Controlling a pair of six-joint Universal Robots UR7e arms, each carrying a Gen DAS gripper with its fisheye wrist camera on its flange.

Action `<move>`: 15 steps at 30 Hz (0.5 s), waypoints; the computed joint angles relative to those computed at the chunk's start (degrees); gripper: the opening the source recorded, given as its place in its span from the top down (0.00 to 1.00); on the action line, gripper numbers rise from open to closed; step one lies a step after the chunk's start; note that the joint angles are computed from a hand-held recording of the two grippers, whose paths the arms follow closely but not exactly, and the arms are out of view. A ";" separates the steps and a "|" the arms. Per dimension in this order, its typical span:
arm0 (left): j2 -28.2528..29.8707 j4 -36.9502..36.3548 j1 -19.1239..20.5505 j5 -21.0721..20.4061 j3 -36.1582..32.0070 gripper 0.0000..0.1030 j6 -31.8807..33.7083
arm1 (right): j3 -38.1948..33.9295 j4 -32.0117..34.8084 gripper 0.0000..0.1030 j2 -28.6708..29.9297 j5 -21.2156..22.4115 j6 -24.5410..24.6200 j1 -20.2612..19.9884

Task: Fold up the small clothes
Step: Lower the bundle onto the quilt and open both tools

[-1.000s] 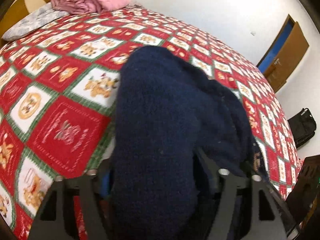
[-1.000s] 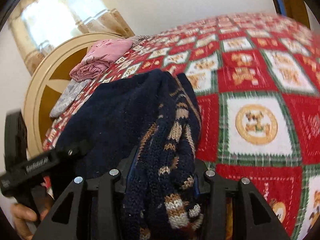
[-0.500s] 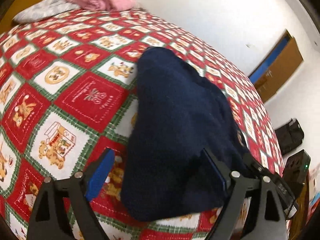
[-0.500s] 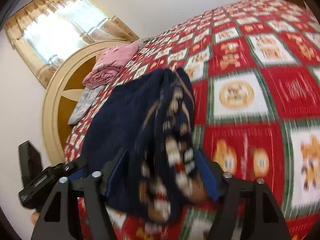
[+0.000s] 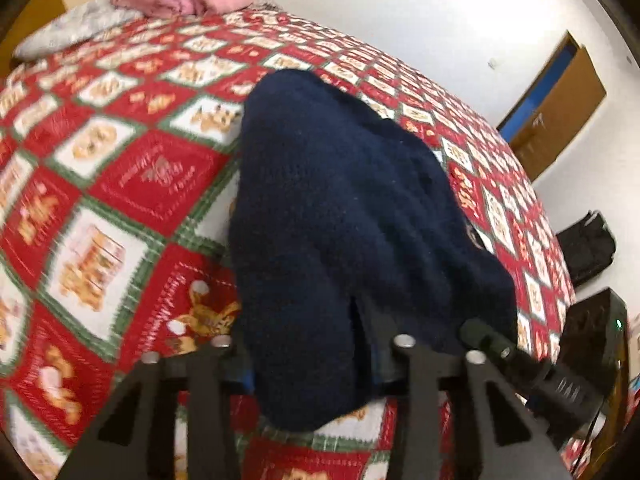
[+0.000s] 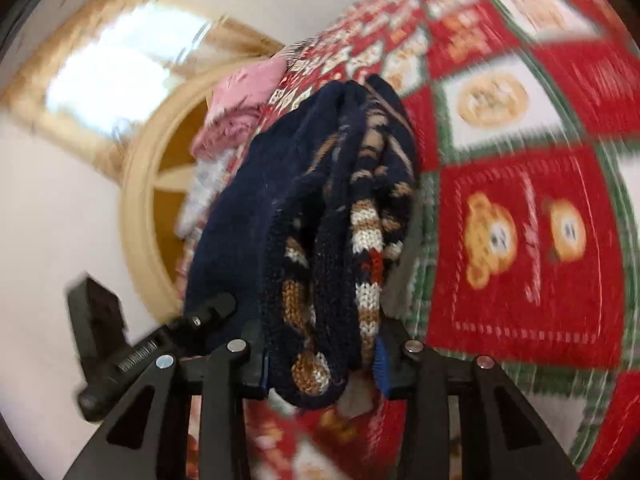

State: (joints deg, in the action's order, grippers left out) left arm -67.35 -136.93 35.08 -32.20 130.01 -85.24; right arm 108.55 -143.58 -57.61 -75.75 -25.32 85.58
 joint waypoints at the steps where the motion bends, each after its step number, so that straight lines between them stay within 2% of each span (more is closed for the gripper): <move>1: -0.49 2.77 -0.36 -0.48 -0.66 0.63 -1.53 | 0.02 -0.10 0.64 -0.20 -1.59 0.85 -0.12; 2: -0.79 4.73 -0.23 -1.26 -1.13 0.63 -2.67 | 0.51 -1.59 0.66 -0.36 -4.35 0.69 0.19; 5: -0.26 10.17 1.13 -2.93 -2.01 0.63 -5.54 | 2.80 -5.88 0.66 -0.89 -6.87 -2.07 1.03; 8: 1.20 17.89 0.59 -1.06 -3.26 0.51 -10.86 | 5.18 -11.08 0.65 -1.28 -9.81 -3.77 2.45; 10: 1.87 26.47 -0.20 -0.40 -5.05 0.35 -16.57 | 6.48 -11.76 0.59 -2.46 -9.54 -3.90 2.29; 13: 1.49 33.55 -1.86 -0.47 -5.62 0.28 -22.02 | 10.51 -15.11 0.54 -6.18 -11.03 -3.75 2.30; 15: 1.28 38.57 -3.44 -0.32 -5.98 0.27 -26.69 | 13.41 -17.99 0.54 -8.73 -11.11 -4.82 2.05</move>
State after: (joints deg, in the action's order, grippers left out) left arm -66.07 -98.36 31.63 -32.52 124.03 -111.93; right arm 121.96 -161.56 -66.34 -86.85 -30.13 87.63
